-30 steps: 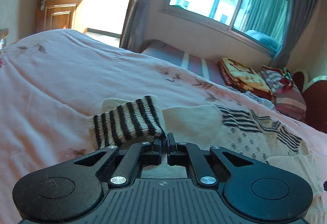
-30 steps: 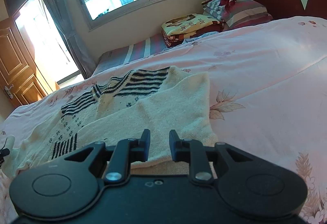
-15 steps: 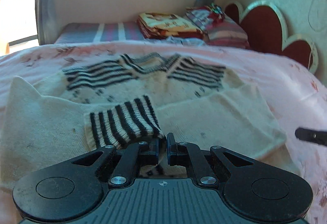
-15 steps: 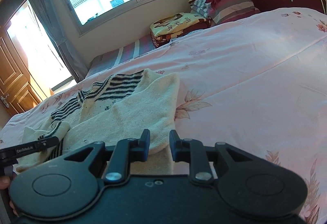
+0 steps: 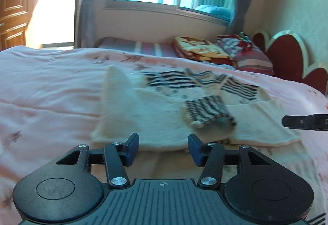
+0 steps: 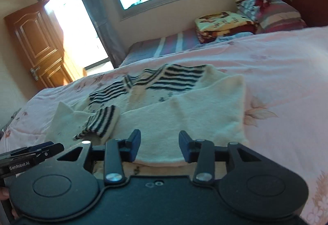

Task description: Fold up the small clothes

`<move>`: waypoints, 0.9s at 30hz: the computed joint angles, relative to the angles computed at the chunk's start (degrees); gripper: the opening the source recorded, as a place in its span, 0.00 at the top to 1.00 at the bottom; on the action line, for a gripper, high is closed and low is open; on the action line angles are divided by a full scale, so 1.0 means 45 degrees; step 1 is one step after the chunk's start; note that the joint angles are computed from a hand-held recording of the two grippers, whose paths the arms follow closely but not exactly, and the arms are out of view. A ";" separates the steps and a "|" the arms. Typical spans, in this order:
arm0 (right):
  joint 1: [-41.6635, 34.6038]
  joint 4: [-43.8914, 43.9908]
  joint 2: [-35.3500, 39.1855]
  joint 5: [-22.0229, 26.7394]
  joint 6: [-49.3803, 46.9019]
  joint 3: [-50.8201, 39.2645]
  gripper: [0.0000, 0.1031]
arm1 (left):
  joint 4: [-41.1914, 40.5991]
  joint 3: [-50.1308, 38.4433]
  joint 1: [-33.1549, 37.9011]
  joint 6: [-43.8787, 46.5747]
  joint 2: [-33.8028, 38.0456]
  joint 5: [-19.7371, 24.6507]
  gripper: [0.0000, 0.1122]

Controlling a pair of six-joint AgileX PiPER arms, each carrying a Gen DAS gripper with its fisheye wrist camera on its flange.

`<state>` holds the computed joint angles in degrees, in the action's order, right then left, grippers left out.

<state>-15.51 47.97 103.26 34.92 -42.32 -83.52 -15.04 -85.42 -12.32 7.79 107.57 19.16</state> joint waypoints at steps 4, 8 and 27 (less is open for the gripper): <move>0.2212 -0.3367 0.0540 -0.1012 0.1038 -0.0880 0.62 | 0.0337 -0.0286 0.1134 -0.0256 0.0588 0.0819 0.75; 0.3784 -0.7471 0.1375 -0.1734 0.3235 -0.1881 0.59 | -0.0309 -0.0820 0.1407 0.0740 0.1124 0.0930 0.75; 0.4055 -0.9907 0.1005 -0.3416 0.8283 -0.1207 0.94 | -0.4242 -0.1811 0.2038 0.3717 0.1987 0.0614 0.95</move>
<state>2.74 3.39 107.78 19.54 -5.05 -88.95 -34.13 -93.57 -3.15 24.51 116.51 21.92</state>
